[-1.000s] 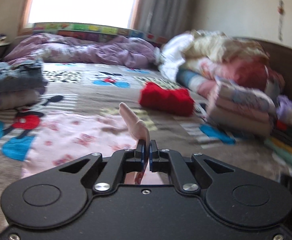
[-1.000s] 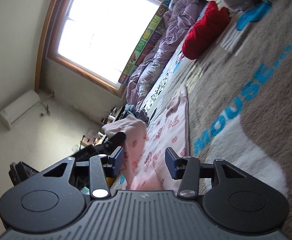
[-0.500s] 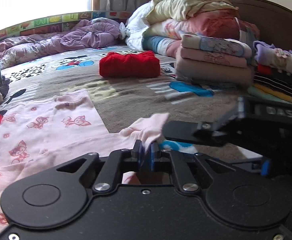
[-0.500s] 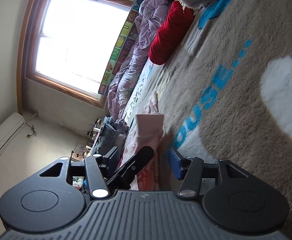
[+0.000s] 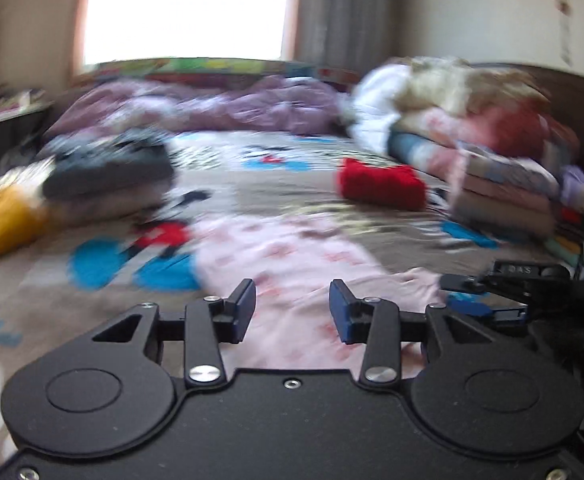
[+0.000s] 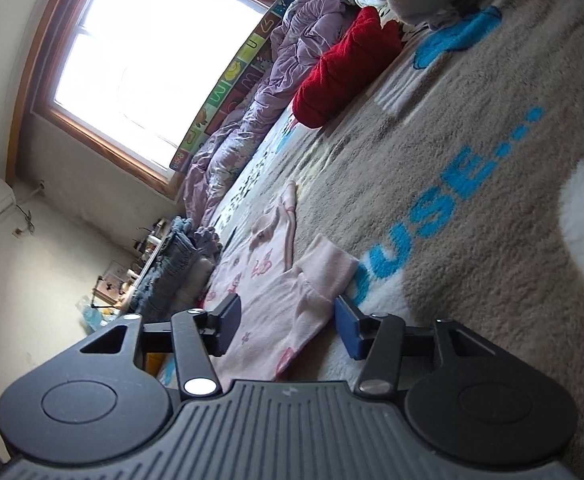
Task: Fold clothes
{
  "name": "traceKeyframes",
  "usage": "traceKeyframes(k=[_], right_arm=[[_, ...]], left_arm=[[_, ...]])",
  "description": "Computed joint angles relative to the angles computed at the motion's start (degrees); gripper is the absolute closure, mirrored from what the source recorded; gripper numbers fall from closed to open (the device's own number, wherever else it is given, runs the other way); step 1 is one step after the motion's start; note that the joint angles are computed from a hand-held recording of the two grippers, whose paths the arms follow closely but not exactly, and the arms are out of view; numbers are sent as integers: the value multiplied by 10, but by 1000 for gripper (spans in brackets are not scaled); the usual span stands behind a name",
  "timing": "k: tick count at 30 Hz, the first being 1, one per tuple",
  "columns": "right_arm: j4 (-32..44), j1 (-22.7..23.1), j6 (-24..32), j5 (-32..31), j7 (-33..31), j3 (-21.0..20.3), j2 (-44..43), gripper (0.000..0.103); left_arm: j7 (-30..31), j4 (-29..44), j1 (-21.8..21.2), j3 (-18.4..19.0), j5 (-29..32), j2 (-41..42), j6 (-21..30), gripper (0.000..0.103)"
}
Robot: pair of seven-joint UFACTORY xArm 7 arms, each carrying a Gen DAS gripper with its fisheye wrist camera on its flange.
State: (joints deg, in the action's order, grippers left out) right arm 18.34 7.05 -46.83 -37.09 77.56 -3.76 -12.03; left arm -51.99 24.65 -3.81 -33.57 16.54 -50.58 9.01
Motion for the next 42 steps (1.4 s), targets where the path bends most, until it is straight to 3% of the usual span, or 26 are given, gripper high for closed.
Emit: traceKeyframes(k=[4,7,10,12,13,17,21,27,35,42], right_arm=[[-2,0,12,34,-24,11,5,86],[-8,4,19,66,-50,22,-1,91],[-21,14,18,99,-74,29,-21,93],[-29,21,11,119,-84,30,-35,93],[-33,24,7,128,-90,29,-44,93],[-44,28,-14,120,-96,4,-73,94],[-58,27,-17,91,-83,-29,-100,94],[-80,22,-18,59,-55,-66,-117,94],[-93,14,-10,37,-36,-87,-122,94],[-102,2,-33,57,-48,-73,-124,94]], left_arm=[[3,-29,-46,19,-11,-18,21,55],[13,-19,-31,-16,13,-2,36,54],[16,-3,-7,-58,47,14,68,54],[21,4,4,-81,75,21,90,67],[20,11,12,-95,90,21,105,78],[22,26,27,-123,143,27,129,95],[47,39,32,-144,195,51,144,97],[51,48,21,-143,235,69,158,97],[37,58,6,-131,263,91,155,98],[10,63,-1,-124,278,94,156,98]])
